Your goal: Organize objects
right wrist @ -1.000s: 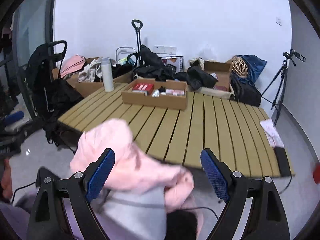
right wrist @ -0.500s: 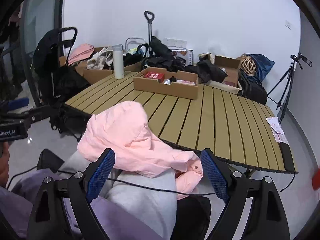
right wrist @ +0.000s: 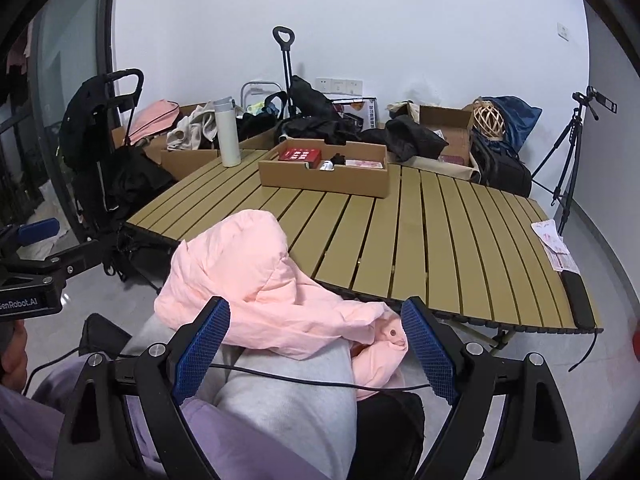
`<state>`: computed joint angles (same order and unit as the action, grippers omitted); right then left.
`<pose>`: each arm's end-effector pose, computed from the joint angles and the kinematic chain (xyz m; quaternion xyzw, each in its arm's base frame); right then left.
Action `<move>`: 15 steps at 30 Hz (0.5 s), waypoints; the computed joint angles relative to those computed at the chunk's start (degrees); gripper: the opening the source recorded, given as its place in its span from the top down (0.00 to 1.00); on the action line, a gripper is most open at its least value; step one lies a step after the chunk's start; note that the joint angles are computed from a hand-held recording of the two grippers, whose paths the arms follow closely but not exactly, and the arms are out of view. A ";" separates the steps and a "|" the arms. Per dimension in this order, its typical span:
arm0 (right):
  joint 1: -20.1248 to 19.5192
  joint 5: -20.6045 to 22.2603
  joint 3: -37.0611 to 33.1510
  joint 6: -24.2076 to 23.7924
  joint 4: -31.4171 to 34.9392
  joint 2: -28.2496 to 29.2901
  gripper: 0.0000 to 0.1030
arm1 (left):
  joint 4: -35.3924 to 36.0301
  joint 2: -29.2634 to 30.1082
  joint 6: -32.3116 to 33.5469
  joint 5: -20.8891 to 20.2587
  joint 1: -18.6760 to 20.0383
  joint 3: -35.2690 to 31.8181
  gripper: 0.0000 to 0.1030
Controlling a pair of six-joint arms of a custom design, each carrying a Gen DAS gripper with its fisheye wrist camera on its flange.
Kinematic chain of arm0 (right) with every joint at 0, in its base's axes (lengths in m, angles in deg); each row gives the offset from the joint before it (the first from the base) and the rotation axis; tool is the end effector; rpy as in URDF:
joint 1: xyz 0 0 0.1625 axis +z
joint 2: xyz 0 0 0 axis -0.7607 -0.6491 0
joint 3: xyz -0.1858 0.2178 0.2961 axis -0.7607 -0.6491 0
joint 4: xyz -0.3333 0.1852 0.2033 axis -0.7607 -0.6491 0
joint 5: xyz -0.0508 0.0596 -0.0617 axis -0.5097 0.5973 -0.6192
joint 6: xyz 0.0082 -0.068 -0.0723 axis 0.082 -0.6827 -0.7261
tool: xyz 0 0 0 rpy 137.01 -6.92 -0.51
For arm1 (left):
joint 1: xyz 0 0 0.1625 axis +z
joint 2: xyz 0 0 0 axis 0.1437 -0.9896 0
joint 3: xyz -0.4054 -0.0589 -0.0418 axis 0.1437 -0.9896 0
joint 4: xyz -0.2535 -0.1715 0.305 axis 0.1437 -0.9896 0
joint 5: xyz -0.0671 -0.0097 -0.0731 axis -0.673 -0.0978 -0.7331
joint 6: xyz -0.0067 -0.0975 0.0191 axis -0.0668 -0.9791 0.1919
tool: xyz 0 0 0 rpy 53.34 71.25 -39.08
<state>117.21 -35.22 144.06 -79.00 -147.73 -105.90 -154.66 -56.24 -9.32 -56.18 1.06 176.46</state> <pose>0.0393 -0.1968 0.3592 0.0818 -0.8059 0.4382 0.3896 -0.4304 -0.2833 0.0042 0.3393 0.8349 -0.3230 0.2890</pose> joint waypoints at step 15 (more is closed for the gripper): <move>-2.00 1.64 -0.14 -0.14 1.70 -1.06 0.12 | 0.30 0.07 0.11 -0.34 0.09 -0.07 0.00</move>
<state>115.22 -33.58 143.92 -79.13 -146.03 -106.95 -154.36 -56.17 -9.21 -56.53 1.15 176.40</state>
